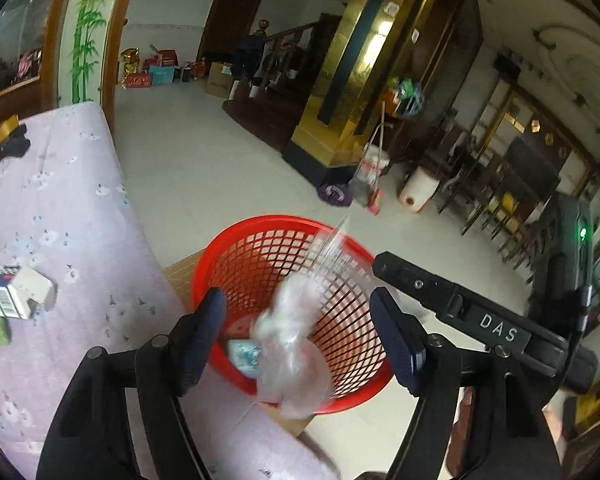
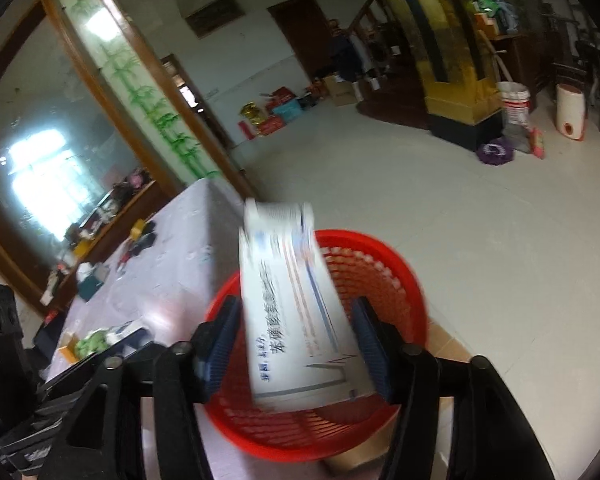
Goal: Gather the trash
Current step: 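Carry both items over the red wastebasket and open both tools to drop them, then move both tools back over the table toward the red wrapper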
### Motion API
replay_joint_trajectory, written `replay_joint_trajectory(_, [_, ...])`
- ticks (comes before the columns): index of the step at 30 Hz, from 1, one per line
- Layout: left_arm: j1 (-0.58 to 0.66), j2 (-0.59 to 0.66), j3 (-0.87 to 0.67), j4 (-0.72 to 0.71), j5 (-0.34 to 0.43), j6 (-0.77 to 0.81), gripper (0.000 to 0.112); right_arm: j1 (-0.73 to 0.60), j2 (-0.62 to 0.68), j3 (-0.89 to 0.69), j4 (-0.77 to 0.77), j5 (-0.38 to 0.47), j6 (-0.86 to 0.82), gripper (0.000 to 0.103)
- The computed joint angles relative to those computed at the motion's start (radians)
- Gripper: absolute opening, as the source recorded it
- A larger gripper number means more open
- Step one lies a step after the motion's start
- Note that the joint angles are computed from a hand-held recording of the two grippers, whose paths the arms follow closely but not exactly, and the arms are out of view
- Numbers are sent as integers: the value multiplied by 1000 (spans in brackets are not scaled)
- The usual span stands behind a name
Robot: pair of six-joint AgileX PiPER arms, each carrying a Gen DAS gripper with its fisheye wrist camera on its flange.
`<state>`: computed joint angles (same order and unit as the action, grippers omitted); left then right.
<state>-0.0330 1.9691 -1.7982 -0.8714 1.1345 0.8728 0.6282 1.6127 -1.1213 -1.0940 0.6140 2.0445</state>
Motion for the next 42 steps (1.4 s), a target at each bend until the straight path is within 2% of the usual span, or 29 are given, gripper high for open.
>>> replay_joint_trajectory(2, [12, -12, 16, 1, -2, 13, 73, 20, -15, 14, -32, 31, 36, 69])
replay_joint_trajectory(5, [52, -61, 85, -9, -49, 71, 73, 45, -23, 7, -39, 80, 24, 69])
replay_joint_trajectory(8, [101, -98, 133, 0, -53, 113, 73, 66, -25, -3, -58, 72, 20, 69])
replay_joint_trajectory(12, [197, -134, 193, 10, -74, 175, 73, 101, 29, -92, -36, 71, -48, 72])
replay_joint_trajectory(20, [407, -151, 232, 8, -54, 287, 73, 158, 257, -413, 183, 39, -395, 73])
replay_joint_trajectory(24, [531, -116, 206, 3, -39, 311, 74, 188, 385, -592, 311, 46, -577, 73])
replay_joint_trajectory(27, [609, -91, 165, 13, -36, 307, 74, 198, 454, -685, 392, 47, -677, 73])
replay_joint_trajectory(30, [680, -46, 103, 21, -60, 266, 82, 206, 526, -801, 479, 72, -782, 73])
replay_joint_trajectory(32, [707, 1, 40, 41, -83, 199, 83, 215, 571, -880, 518, 102, -842, 73])
replay_joint_trajectory(35, [718, 117, -123, 125, -93, 19, 83, 225, 620, -973, 557, 138, -906, 74])
replay_joint_trajectory(37, [720, 187, -224, 161, -68, -65, 83, 231, 660, -1049, 585, 169, -952, 74])
replay_joint_trajectory(42, [685, 381, -518, 223, 60, -217, 83, 244, 720, -1172, 614, 229, -1021, 74])
